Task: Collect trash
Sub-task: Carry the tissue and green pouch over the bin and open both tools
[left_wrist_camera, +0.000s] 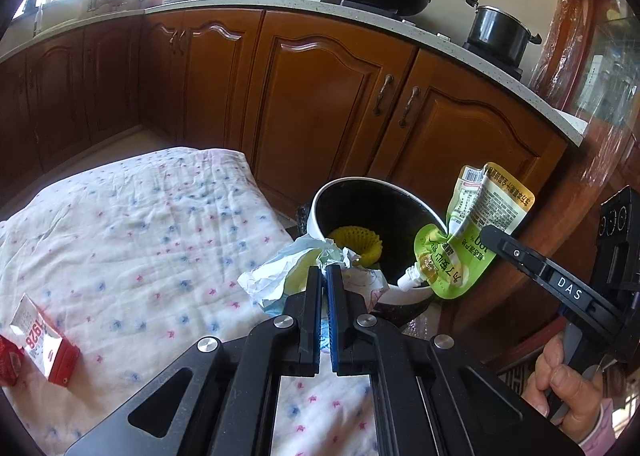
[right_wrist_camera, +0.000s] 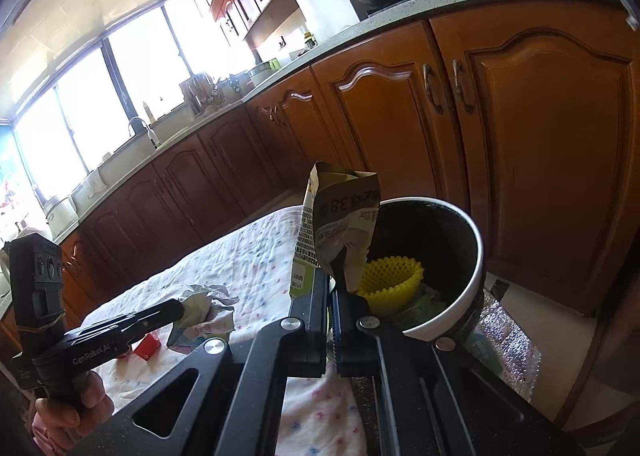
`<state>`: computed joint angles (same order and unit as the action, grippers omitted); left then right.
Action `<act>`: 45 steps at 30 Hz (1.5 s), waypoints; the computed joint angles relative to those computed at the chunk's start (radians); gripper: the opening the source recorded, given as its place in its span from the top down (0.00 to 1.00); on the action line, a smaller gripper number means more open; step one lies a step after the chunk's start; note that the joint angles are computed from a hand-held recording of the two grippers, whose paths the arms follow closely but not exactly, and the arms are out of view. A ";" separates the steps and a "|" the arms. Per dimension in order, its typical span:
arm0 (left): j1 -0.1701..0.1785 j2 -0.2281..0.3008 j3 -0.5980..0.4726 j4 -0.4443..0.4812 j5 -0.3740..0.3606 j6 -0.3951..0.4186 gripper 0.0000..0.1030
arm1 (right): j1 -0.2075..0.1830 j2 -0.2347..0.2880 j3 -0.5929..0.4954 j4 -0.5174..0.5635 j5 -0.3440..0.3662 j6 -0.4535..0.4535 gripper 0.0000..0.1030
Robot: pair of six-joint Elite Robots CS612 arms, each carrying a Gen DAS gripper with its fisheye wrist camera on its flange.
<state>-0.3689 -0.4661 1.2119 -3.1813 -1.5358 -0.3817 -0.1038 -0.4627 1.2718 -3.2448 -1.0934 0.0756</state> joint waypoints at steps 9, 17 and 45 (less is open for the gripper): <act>-0.003 0.045 -0.108 0.067 0.003 0.038 0.99 | -0.006 0.010 -0.025 0.000 -0.047 -0.005 0.98; 0.000 0.083 -0.196 0.151 -0.024 0.047 0.99 | -0.006 0.029 -0.064 0.052 -0.072 -0.035 0.98; -0.010 0.186 -0.420 0.369 -0.036 0.078 0.99 | -0.002 0.091 -0.209 0.278 -0.098 -0.135 0.98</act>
